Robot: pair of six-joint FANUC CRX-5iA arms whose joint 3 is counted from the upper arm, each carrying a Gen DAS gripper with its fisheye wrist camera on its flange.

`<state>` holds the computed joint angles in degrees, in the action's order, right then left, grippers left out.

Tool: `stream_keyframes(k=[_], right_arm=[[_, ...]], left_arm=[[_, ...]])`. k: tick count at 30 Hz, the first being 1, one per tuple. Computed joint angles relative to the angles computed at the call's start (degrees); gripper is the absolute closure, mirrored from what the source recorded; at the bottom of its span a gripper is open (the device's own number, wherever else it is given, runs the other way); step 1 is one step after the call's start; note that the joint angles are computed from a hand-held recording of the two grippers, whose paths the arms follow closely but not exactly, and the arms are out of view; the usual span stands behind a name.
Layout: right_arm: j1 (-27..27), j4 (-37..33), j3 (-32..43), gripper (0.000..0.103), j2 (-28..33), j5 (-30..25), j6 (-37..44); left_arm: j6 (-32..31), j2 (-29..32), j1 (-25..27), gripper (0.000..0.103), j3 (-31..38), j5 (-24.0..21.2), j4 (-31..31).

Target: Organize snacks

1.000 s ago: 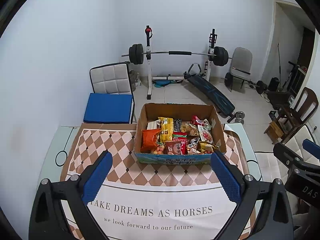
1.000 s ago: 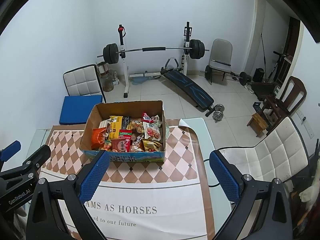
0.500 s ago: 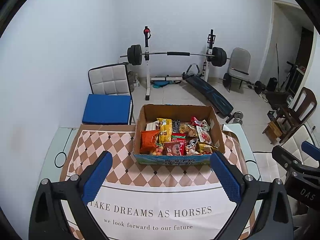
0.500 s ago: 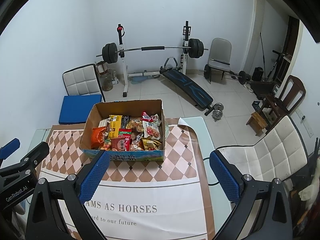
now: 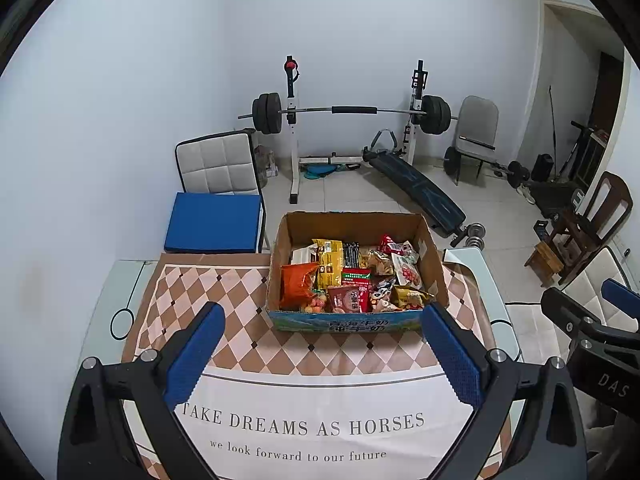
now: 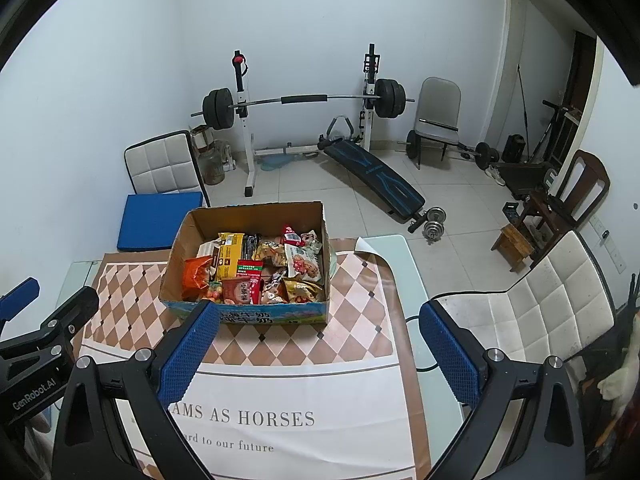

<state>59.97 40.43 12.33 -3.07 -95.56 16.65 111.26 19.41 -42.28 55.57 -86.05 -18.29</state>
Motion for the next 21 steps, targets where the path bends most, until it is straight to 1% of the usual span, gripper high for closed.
stream_keyframes(k=[3, 8, 15, 21], right_arm=[[0.06, 0.07, 0.21, 0.001, 0.02, -0.22, -0.02], [0.09, 0.13, 0.1, 0.001, -0.01, -0.15, -0.16], [0.18, 0.28, 0.24, 0.001, 0.0, -0.25, -0.23], [0.13, 0.24, 0.41, 0.001, 0.07, -0.26, -0.13]], left_arm=[[-0.61, 0.41, 0.05, 0.002, 1.07, -0.54, 0.25], [-0.41, 0.11, 0.07, 0.002, 0.44, -0.14, 0.24], [-1.14, 0.48, 0.26, 0.002, 1.32, -0.27, 0.42], [-1.72, 1.33, 0.37, 0.002, 2.84, -0.73, 0.78]])
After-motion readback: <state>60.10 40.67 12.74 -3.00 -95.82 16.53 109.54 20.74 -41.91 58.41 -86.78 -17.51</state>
